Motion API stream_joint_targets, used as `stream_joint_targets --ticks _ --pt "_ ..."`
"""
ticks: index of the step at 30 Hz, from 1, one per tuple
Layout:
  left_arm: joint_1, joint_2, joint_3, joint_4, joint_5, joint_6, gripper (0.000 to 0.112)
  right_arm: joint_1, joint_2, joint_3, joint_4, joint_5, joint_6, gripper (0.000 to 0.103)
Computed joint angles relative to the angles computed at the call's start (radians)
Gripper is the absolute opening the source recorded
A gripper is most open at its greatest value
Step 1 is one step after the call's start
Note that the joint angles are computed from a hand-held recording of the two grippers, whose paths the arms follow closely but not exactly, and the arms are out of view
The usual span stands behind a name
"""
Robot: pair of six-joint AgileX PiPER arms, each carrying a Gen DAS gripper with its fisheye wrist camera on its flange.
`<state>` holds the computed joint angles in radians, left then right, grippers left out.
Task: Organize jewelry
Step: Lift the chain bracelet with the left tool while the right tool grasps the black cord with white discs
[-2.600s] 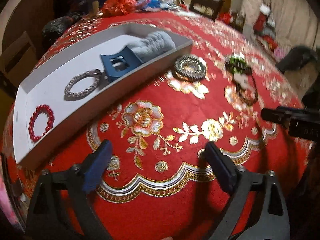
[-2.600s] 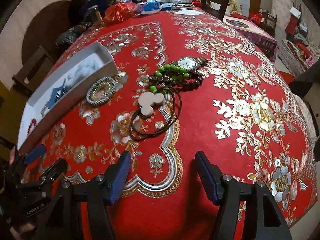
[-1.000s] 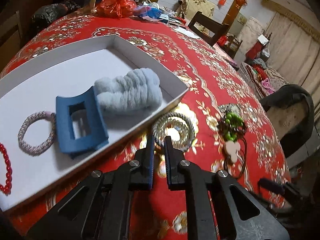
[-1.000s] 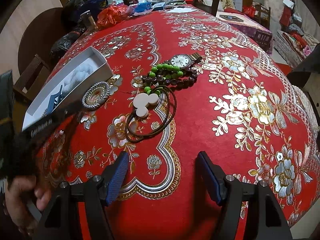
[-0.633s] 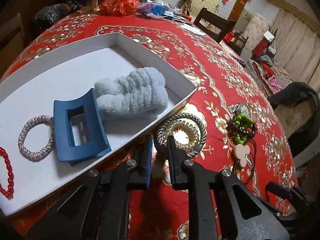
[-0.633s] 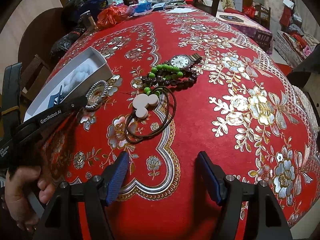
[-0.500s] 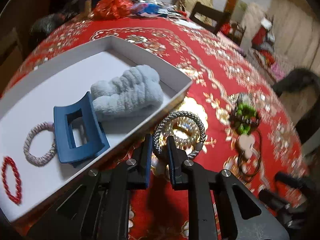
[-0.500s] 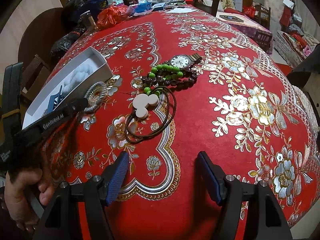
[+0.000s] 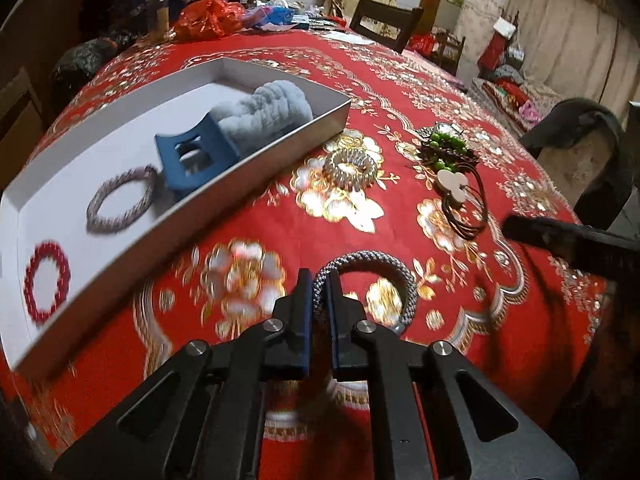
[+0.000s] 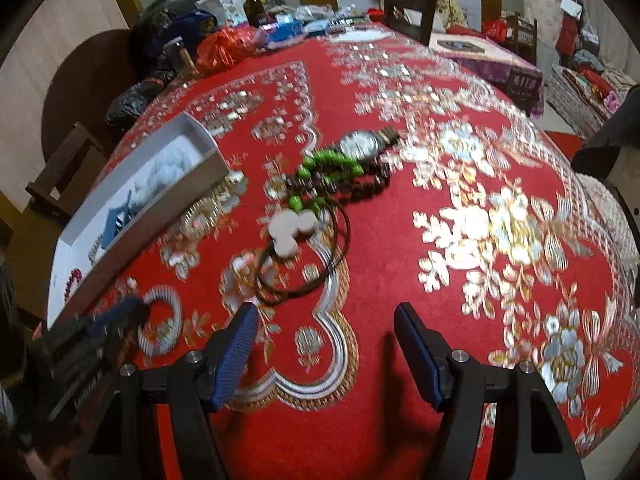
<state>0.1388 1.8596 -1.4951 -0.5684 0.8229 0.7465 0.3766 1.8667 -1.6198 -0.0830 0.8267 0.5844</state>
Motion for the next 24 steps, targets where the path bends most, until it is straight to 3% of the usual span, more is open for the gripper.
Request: stream_joint_targets --ticks 6,12,19,24 --pt "0.023 -0.04 0.071 -0.069 -0.016 0.072 0.004 -0.011 0.11 -0.158 0.047 -0.035 -0.113 0.068" --pt "0.036 -0.036 0.067 -0.094 0.001 0.079 0.004 0.035 0.317 -0.437 -0.085 0.163 -0.118 0.068" --pt "0.047 -0.033 0.066 -0.112 0.012 0.085 0.004 0.044 0.318 -0.395 -0.152 0.083 -0.107 0.068" --pt "0.047 -0.034 0.066 -0.11 0.01 0.085 0.004 0.049 0.288 -0.348 -0.157 0.052 -0.11 0.048"
